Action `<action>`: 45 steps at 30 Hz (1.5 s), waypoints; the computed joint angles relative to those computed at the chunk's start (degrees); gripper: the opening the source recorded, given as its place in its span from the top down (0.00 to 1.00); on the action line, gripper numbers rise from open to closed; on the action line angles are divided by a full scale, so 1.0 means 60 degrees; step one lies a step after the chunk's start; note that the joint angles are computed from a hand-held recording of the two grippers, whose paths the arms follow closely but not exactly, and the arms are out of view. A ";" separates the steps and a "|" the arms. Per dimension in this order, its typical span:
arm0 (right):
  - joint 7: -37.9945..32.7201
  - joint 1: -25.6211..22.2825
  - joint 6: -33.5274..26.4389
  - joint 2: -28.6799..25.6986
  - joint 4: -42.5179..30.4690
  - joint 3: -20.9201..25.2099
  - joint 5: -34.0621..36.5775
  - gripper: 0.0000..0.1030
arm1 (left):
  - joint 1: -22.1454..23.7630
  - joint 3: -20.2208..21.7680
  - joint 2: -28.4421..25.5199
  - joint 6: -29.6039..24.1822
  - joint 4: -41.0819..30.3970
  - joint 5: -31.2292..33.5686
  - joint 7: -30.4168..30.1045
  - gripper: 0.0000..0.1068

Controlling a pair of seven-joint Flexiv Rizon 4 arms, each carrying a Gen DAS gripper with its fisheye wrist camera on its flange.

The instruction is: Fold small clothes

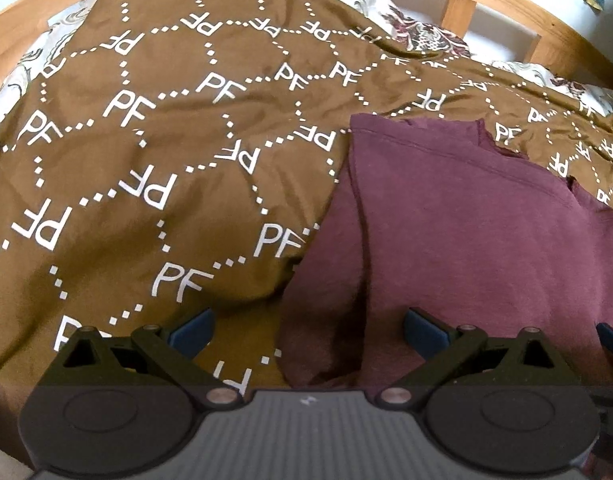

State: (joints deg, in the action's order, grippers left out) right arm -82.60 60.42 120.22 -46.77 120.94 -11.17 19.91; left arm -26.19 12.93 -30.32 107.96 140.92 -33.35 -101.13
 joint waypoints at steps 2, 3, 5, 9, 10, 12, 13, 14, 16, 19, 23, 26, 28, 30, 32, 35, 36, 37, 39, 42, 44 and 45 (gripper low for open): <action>-0.0061 0.0264 0.0000 -0.0060 0.0007 -0.0195 0.0155 0.01 | 0.0085 -0.0044 -0.0001 0.0006 0.0018 -0.0045 -0.0149 0.04; -0.0092 0.0324 0.0001 -0.0079 0.0008 -0.0255 0.0190 0.01 | 0.0174 -0.0106 0.0005 0.0005 0.0028 -0.0037 -0.0239 0.04; -0.0150 0.0489 0.0018 -0.0136 0.0016 -0.0385 0.0300 0.01 | 0.0644 -0.0431 0.0046 0.0020 0.0066 0.0202 -0.0437 0.04; -0.0162 0.0588 -0.0017 -0.0170 -0.0017 -0.0463 0.0404 0.00 | 0.1634 -0.1056 0.0041 0.0111 0.0066 0.0974 -0.0691 0.04; -0.0147 0.0541 -0.0023 -0.0159 -0.0023 -0.0423 0.0382 0.00 | 0.2146 -0.1385 0.0049 0.0207 0.0090 0.1346 -0.0794 0.04; -0.0118 0.0443 -0.0023 -0.0146 -0.0030 -0.0345 0.0329 0.00 | 0.3095 -0.1998 0.0021 0.0493 0.0147 0.2016 -0.1186 0.04; -0.0110 0.0413 -0.0019 -0.0141 -0.0028 -0.0322 0.0311 0.01 | 0.3521 -0.2274 -0.0027 0.0700 0.0172 0.2332 -0.1463 0.04; -0.0105 0.0407 -0.0015 -0.0140 -0.0025 -0.0316 0.0310 0.00 | 0.3966 -0.2551 -0.0097 0.0898 0.0186 0.2683 -0.1746 0.04; -0.0103 0.0406 -0.0004 -0.0143 -0.0019 -0.0313 0.0312 0.00 | 0.4891 -0.3128 -0.0266 0.1044 0.0116 0.3480 -0.2211 0.04; -0.0096 0.0388 0.0000 -0.0139 -0.0014 -0.0295 0.0306 0.00 | 0.5727 -0.3656 -0.0463 0.0601 -0.0137 0.4308 -0.2470 0.04; -0.0094 0.0379 0.0009 -0.0133 -0.0001 -0.0283 0.0307 0.00 | 0.5203 -0.3187 -0.0430 0.0158 -0.0341 0.4338 -0.2246 0.04; -0.0097 0.0359 0.0014 -0.0139 -0.0008 -0.0273 0.0296 0.00 | 0.5562 -0.3481 -0.0440 0.0193 -0.0270 0.4492 -0.2387 0.06; -0.0094 0.0370 0.0005 -0.0134 -0.0005 -0.0277 0.0304 0.00 | 0.5831 -0.3701 -0.0448 0.0255 -0.0232 0.4645 -0.2515 0.11; -0.0097 0.0379 0.0008 -0.0145 -0.0012 -0.0287 0.0308 0.00 | 0.6239 -0.4019 -0.0510 0.0462 -0.0181 0.4974 -0.2608 0.18; -0.0097 0.0384 0.0003 -0.0141 -0.0009 -0.0290 0.0310 0.00 | 0.6569 -0.4261 -0.0572 0.0672 -0.0137 0.5331 -0.2669 0.28; -0.0088 0.0380 -0.0014 -0.0128 -0.0002 -0.0280 0.0303 0.00 | 0.6859 -0.4465 -0.0658 0.0847 -0.0153 0.5731 -0.2737 0.38; -0.0093 0.0333 -0.0019 -0.0117 0.0006 -0.0254 0.0262 0.00 | 0.6917 -0.4501 -0.0686 0.0889 -0.0162 0.5818 -0.2768 0.40; -0.0103 0.0314 -0.0044 -0.0088 0.0028 -0.0242 0.0230 0.00 | 0.6904 -0.4483 -0.0695 0.0908 -0.0177 0.5840 -0.2812 0.44; -0.0122 0.0261 -0.0125 -0.0019 0.0065 -0.0220 0.0139 0.00 | 0.6854 -0.4413 -0.0689 0.1081 -0.0115 0.5829 -0.3002 0.53; -0.0112 0.0168 -0.0362 0.0202 0.0185 -0.0175 -0.0063 0.00 | 0.6930 -0.4446 -0.0683 0.1394 -0.0001 0.6082 -0.3198 0.73; -0.0093 -0.0034 -0.0406 0.0383 0.0315 -0.0029 -0.0278 0.00 | 0.6550 -0.4170 -0.0538 0.1365 -0.0030 0.6003 -0.3151 0.82; -0.0090 -0.0114 -0.0443 0.0474 0.0370 0.0013 -0.0370 0.00 | 0.6269 -0.3975 -0.0411 0.1277 -0.0059 0.5871 -0.3090 0.83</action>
State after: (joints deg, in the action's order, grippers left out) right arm -83.14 59.74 117.56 -43.92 123.16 -11.09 17.70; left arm 11.42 -10.92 -32.78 115.62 140.57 1.88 -119.67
